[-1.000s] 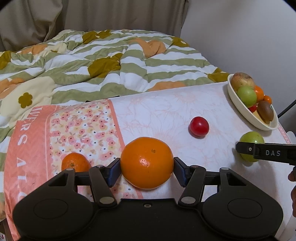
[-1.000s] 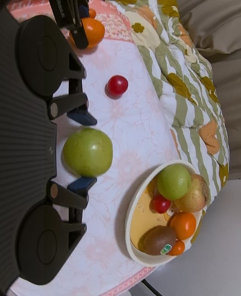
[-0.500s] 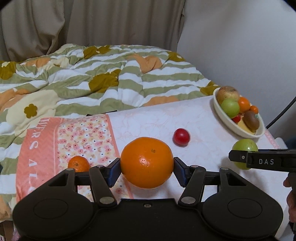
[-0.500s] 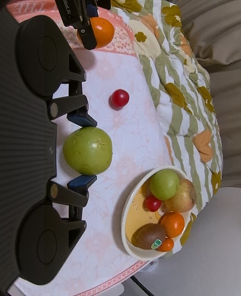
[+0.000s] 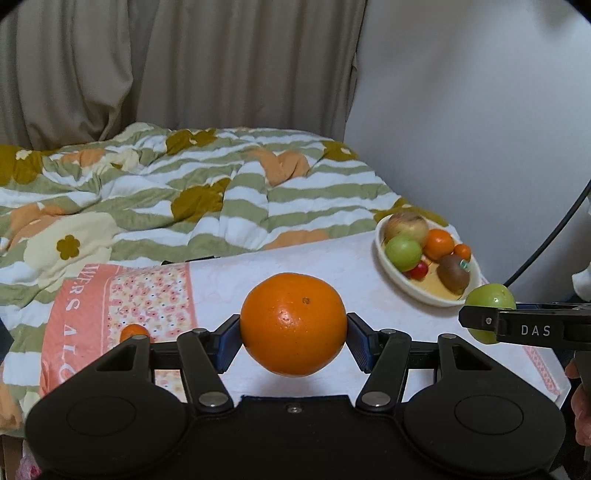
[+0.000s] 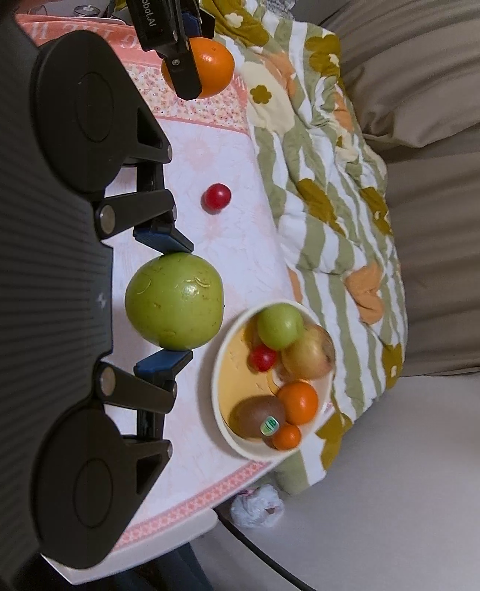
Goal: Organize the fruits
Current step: 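Carry the large orange with the left tool while the right tool carries the green apple to the bowl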
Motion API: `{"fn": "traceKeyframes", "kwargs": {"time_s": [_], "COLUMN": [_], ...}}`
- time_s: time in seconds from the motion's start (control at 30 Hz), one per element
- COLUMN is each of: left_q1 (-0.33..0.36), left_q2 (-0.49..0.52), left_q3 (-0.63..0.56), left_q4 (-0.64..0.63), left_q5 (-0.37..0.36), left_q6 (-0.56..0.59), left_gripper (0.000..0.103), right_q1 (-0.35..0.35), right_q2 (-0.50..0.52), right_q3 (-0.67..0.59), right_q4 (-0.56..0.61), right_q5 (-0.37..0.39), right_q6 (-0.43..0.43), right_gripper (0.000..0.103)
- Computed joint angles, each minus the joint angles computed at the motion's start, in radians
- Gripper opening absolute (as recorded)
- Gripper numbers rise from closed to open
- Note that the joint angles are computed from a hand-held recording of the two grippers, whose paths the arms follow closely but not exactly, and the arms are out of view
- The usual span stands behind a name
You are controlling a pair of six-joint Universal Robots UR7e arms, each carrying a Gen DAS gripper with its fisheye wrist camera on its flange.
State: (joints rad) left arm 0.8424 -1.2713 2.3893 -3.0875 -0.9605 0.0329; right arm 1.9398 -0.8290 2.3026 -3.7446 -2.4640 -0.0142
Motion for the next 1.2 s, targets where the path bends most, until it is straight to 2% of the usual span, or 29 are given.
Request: {"fn": "traceKeyframes", "kwargs": {"time_s": [0.13, 0.33, 0.53, 0.8, 1.2], "left_q1": [-0.087, -0.192, -0.251, -0.251, -0.179], "left_q2": [0.038, 0.133, 0.257, 0.430, 0.637], "left_q3": [0.025, 0.024, -0.020, -0.142, -0.338], "left_q4": [-0.029, -0.064, -0.092, -0.102, -0.059], "left_q5": [0.077, 0.152, 0.189, 0.176, 0.129], "left_q6": [-0.117, -0.275, -0.375, -0.394, -0.267], "left_gripper": [0.064, 0.064, 0.064, 0.064, 0.064], "right_q1": [-0.044, -0.144, -0.256, -0.391, -0.499], "right_q2": [-0.091, -0.247, -0.388, -0.493, -0.470], "right_q3": [0.065, 0.150, 0.186, 0.169, 0.088], "right_q4": [-0.023, -0.024, 0.033, 0.151, 0.212], "right_q5": [0.068, 0.191, 0.311, 0.440, 0.517], "right_q6": [-0.093, -0.252, -0.388, -0.503, -0.539], "right_gripper": [0.071, 0.071, 0.071, 0.071, 0.071]}}
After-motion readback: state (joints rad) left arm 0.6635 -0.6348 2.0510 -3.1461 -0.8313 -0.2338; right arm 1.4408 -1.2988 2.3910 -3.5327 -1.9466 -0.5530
